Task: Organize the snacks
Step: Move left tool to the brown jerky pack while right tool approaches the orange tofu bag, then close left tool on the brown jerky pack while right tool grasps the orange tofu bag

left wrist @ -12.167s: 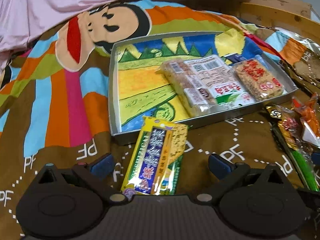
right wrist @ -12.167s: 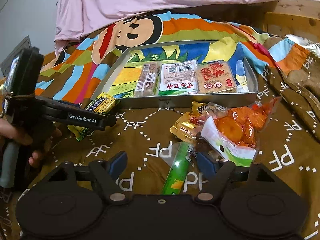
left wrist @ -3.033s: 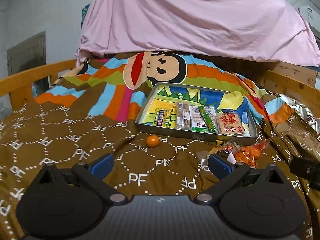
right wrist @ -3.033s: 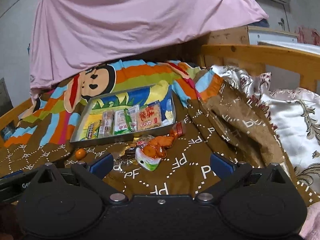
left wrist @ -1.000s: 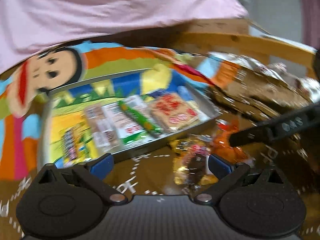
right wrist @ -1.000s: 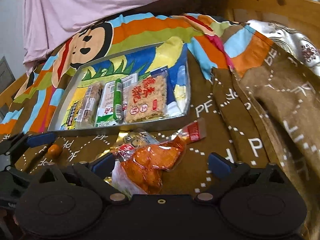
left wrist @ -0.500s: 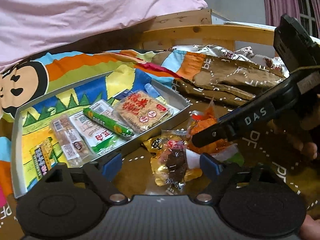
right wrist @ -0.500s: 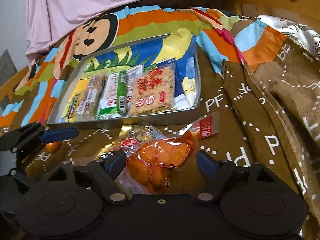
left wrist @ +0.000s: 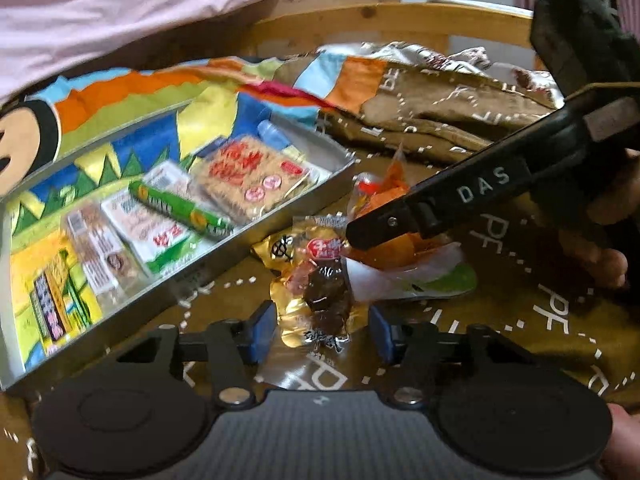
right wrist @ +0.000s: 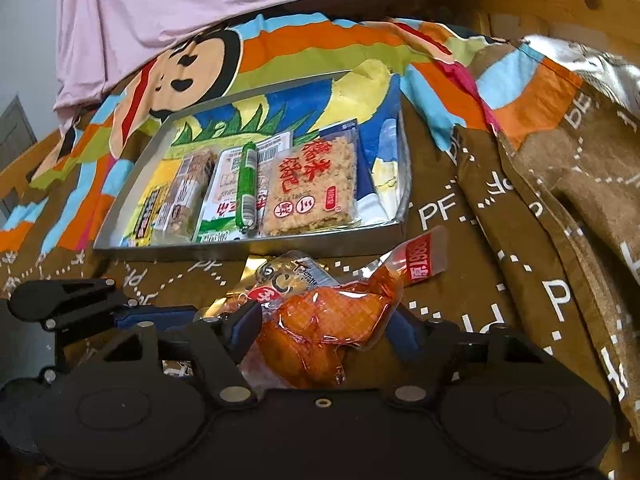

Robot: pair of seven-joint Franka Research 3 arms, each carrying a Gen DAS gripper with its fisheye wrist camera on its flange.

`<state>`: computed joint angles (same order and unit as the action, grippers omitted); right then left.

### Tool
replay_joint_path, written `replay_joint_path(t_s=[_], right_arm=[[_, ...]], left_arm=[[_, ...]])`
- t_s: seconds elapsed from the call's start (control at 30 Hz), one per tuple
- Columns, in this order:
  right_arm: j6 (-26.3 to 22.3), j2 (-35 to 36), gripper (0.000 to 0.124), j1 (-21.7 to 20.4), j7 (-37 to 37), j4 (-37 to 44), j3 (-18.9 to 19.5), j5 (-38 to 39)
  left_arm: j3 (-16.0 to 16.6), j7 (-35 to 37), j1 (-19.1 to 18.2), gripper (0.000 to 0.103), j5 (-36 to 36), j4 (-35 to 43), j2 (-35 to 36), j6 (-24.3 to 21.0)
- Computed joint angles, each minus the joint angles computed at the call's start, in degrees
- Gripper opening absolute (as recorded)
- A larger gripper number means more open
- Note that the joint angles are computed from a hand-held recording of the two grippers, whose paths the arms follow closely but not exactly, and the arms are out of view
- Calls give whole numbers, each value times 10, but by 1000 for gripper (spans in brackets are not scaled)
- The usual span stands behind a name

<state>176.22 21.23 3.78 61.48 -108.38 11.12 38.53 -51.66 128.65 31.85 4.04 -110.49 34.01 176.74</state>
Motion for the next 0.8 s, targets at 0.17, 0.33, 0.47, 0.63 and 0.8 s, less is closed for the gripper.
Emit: replay_joint_path(t_s=[0.17, 0.33, 0.47, 0.63, 0.8], right_arm=[[-11, -7, 68, 8, 9, -5, -11, -14], [-25, -19, 65, -7, -17, -15, 2, 8], [-30, -29, 64, -9, -45, -24, 6, 32], [-44, -46, 64, -9, -82, -37, 8, 65], [-51, -51, 65, 6, -103, -40, -6, 86]], left_arm=[[71, -60, -59, 53, -15, -21, -59, 5], [163, -165, -136, 49, -58, -48, -119, 0], [177, -199, -142, 48, -100, -73, -147, 2], [199, -228, -161, 48, -137, -98, -177, 7], [253, -258, -212, 49, -121, -104, -189, 14]])
